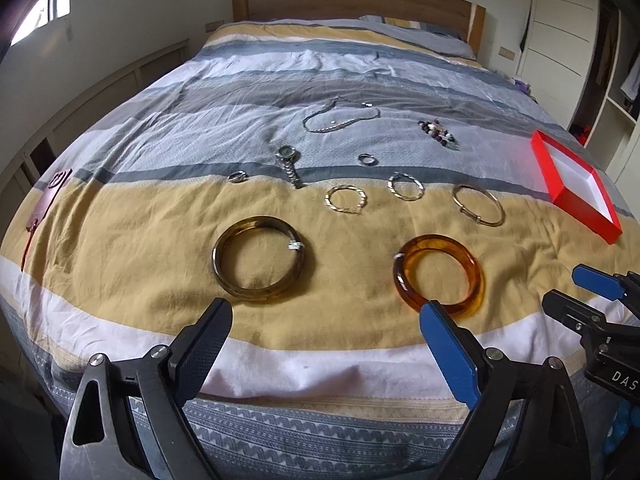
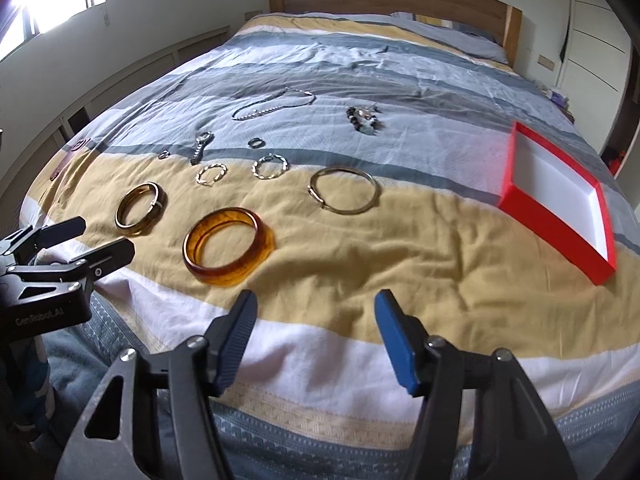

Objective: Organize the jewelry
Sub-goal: 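Grasp the dark brown bangle with the left tool while the right tool grasps the amber bangle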

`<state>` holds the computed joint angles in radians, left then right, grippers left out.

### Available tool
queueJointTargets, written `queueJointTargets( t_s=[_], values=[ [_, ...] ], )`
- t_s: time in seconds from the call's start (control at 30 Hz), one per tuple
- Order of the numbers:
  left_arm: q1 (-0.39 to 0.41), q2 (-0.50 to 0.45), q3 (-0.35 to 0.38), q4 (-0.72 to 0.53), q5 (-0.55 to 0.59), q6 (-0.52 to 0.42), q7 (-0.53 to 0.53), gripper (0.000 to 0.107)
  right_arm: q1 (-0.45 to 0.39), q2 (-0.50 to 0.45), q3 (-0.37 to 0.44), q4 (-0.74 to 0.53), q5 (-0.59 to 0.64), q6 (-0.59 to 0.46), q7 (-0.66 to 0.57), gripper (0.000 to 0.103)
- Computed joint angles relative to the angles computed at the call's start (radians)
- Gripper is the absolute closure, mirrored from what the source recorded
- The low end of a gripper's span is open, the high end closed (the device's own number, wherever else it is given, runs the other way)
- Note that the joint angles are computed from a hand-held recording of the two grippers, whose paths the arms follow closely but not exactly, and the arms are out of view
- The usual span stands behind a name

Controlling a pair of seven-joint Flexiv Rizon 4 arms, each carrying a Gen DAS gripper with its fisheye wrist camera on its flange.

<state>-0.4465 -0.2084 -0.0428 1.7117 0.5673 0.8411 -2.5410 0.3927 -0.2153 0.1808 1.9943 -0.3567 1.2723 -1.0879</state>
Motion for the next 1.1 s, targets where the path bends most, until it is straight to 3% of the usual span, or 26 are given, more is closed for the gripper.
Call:
queueJointTargets(
  t_s=[0.3,0.57,0.73,0.9,1.0,1.1],
  values=[
    [0.074,0.019,0.040,0.029,-0.021,-0.001,-0.035,0.017,-0.012,-0.112,0.061,-0.166,0.153,-0.074,-0.168,0.045],
    [0.158,-0.018,0.044,0.078,-0.158,0.042,0.030,0.036,0.002,-0.222,0.075,-0.303,0.239,-0.155,-0.257,0.054],
    [0.160,-0.047,0.048,0.079,-0.216,0.051,0.076,0.039,0.008,-0.253,0.070,-0.326,0.258,-0.172,-0.274,0.056],
    [0.143,-0.082,0.058,0.037,-0.215,0.023,0.101,0.045,0.020,-0.280,0.062,-0.340,0.254,-0.158,-0.284,0.065],
    [0.135,-0.103,0.065,0.014,-0.212,0.015,0.107,0.051,0.045,-0.296,0.038,-0.337,0.209,-0.134,-0.283,0.070],
    [0.130,-0.117,0.068,0.002,-0.213,0.035,0.120,0.070,0.071,-0.301,0.008,-0.321,0.144,-0.105,-0.279,0.078]
  ],
)
